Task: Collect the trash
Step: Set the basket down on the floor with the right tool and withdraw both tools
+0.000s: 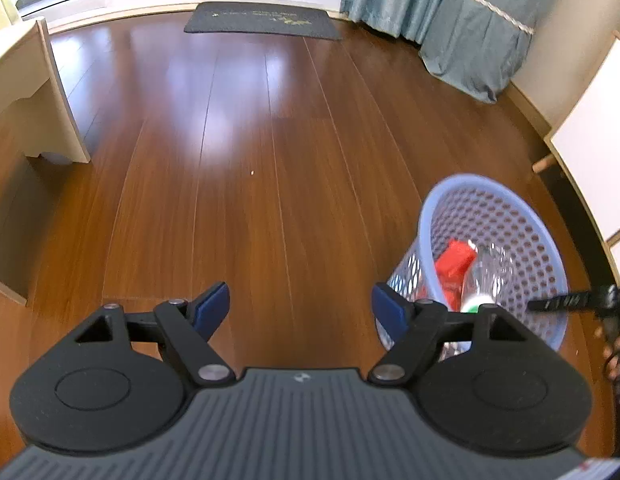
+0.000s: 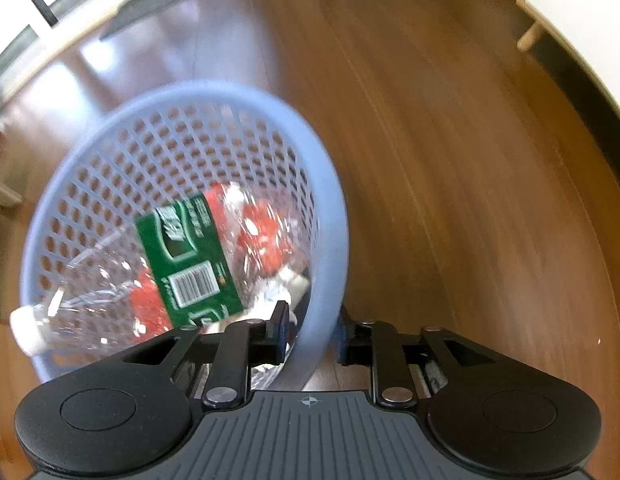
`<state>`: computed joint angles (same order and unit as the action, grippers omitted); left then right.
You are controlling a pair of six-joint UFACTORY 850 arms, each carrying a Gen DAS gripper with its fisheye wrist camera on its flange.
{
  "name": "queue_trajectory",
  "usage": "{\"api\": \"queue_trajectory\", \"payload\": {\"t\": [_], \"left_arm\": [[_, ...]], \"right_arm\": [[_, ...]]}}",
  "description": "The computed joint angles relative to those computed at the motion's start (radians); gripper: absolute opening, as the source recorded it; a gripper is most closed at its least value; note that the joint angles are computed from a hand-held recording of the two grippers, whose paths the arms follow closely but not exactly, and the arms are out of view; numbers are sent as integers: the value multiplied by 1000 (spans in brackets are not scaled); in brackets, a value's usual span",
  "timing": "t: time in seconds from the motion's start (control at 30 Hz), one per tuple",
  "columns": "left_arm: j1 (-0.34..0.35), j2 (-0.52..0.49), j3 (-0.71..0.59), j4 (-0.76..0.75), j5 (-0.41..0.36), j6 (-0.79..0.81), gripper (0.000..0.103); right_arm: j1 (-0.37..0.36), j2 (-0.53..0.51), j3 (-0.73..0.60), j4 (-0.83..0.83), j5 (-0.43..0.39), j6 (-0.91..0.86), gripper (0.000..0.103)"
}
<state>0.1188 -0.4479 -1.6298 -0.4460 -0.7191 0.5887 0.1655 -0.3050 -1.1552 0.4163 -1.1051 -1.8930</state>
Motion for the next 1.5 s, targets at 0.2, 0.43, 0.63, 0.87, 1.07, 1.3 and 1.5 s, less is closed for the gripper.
{"api": "queue_trajectory", "payload": {"t": [0.2,0.43,0.63,0.87,1.07,1.3,1.5], "left_arm": [[-13,94,110,14,10,37,79],[-76,245,202,135,-3,54,82],[-92,411,239,96,-20,152,92],[-85,585,335,45,-40,137,93],[-72,721,475,40,-78,120,93],[-81,824,637,50,-101,81,93],[-84,868,712,79,-84,33,93]], "right_arm": [[-87,-10,-101,26,-175,-35,52],[-226,14,-237,-92,-445,-125,54],[-348,-14,-415,-107,-645,-240,55],[-472,-124,-616,-78,-767,-313,55],[-554,-229,-710,-106,-790,-361,55],[-621,-306,-755,-131,-762,-449,55],[-646,-355,-771,-141,-740,-471,55]]}}
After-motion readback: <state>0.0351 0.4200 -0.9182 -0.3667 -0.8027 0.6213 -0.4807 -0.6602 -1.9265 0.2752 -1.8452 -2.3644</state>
